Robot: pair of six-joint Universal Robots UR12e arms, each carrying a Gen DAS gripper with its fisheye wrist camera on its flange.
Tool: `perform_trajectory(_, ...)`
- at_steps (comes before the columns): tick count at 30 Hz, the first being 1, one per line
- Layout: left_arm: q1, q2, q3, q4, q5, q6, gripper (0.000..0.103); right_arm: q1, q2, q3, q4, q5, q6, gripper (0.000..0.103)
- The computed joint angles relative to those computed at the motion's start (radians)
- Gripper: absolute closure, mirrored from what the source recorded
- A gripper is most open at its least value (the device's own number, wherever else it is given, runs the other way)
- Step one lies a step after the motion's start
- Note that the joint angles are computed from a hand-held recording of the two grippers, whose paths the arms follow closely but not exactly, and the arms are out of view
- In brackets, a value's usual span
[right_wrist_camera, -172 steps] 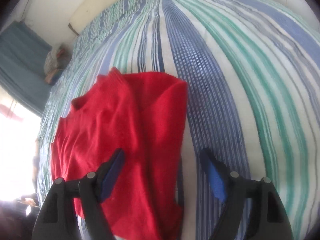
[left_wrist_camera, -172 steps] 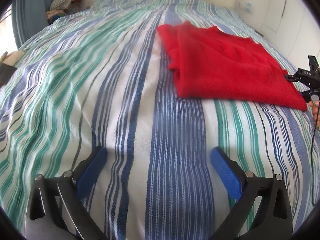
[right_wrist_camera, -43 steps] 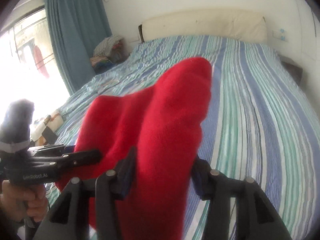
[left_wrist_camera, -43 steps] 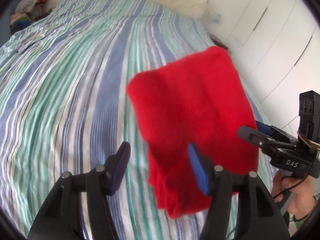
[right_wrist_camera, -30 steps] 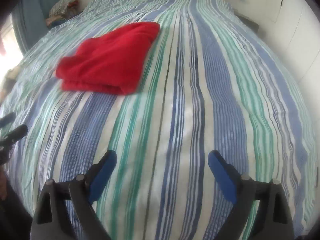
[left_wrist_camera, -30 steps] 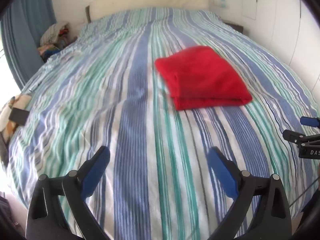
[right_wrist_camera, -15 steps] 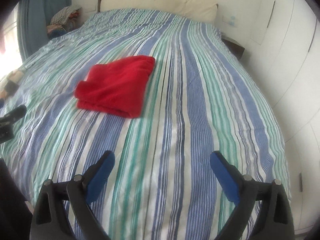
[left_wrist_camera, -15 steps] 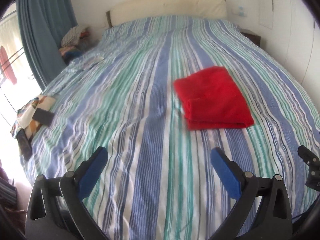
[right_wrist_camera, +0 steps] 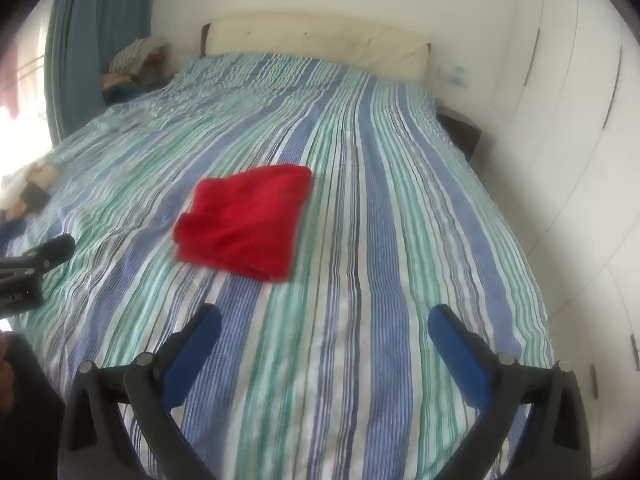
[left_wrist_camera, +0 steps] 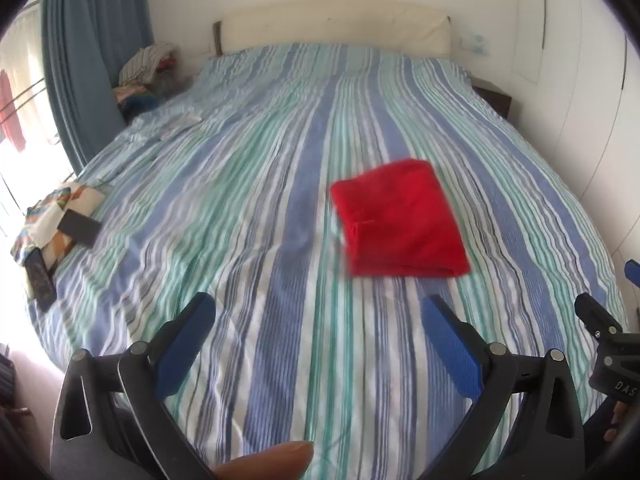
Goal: Fold small clothes
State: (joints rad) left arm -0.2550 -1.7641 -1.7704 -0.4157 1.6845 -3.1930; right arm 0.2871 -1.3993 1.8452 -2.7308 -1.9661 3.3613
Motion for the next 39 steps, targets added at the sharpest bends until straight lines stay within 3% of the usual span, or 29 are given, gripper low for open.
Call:
perform_trajectory(6, -0.008, 0.008, 0.023, -0.093, 0.03, 0.018, 0.0, 0.008, -0.005, -0.011, 0.009, -0.009, -0.013, 0.001)
perform_trajectory(17, -0.003, 0.027, 0.008, -0.035, -0.015, -0.009, 0.0, 0.013, -0.01, -0.035, 0.056, 0.003, -0.035, 0.001)
perform_trajectory(23, -0.02, 0.028, 0.01, -0.023, 0.037, 0.03, 0.0, 0.008, -0.015, -0.039, 0.071, 0.03, -0.019, 0.001)
perform_trajectory(31, -0.016, 0.059, 0.007, -0.041, -0.022, 0.025, 0.0, -0.032, -0.053, -0.037, 0.101, 0.213, 0.015, 0.001)
perform_trajectory(39, -0.021, 0.062, 0.017, -0.055, 0.022, -0.02, 0.0, -0.025, -0.079, -0.054, 0.133, 0.219, -0.007, 0.001)
